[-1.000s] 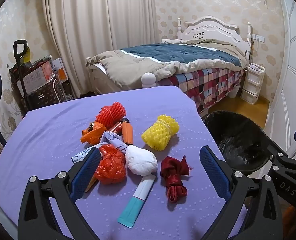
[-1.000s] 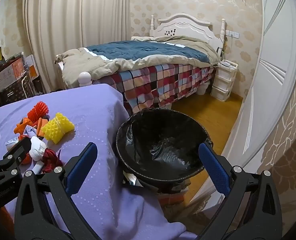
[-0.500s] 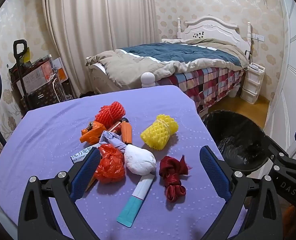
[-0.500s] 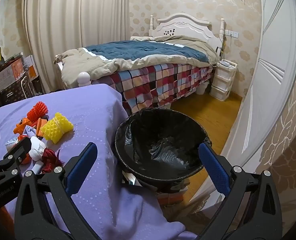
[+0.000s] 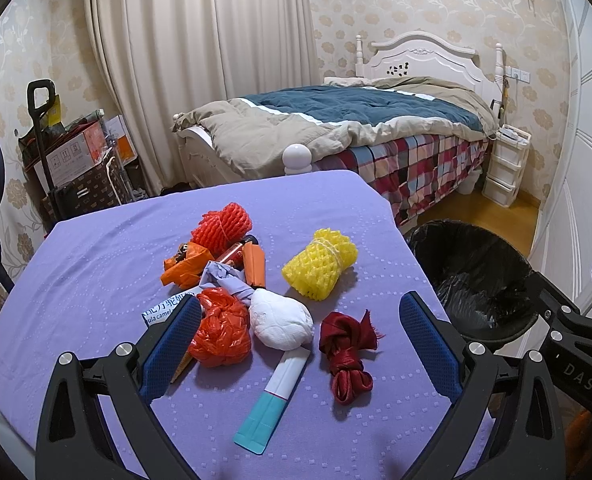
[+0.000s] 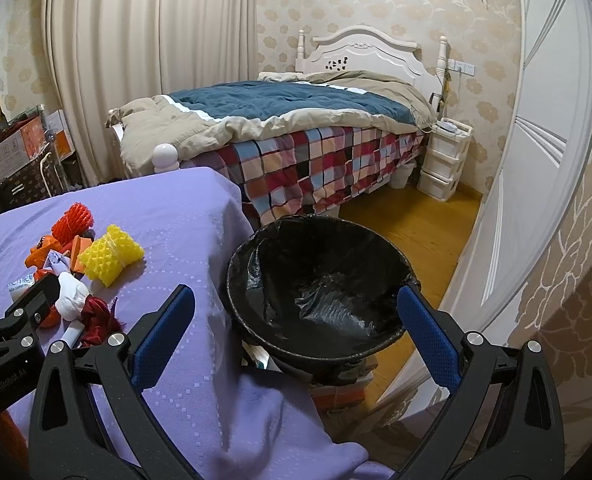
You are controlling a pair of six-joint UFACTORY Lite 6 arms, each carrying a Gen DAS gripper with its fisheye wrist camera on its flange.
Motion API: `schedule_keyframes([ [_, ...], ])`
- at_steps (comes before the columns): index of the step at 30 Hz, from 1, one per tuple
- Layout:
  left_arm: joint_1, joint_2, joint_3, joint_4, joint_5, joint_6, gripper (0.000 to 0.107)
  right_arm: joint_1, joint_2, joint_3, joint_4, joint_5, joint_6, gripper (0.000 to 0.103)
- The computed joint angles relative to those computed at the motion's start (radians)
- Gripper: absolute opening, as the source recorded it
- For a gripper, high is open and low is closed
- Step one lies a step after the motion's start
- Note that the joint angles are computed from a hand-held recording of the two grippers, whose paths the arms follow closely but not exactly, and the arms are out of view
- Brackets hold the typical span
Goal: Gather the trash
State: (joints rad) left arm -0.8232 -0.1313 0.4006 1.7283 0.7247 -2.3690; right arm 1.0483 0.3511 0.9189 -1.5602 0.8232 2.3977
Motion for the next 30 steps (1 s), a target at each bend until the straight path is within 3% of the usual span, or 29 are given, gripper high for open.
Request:
schedule_keyframes([
  [30, 0.000, 0.001, 0.001, -0.006, 0.000, 0.008, 0.097, -0.006, -0.021, -0.023, -0.001, -0.006, -0.004, 0.099],
])
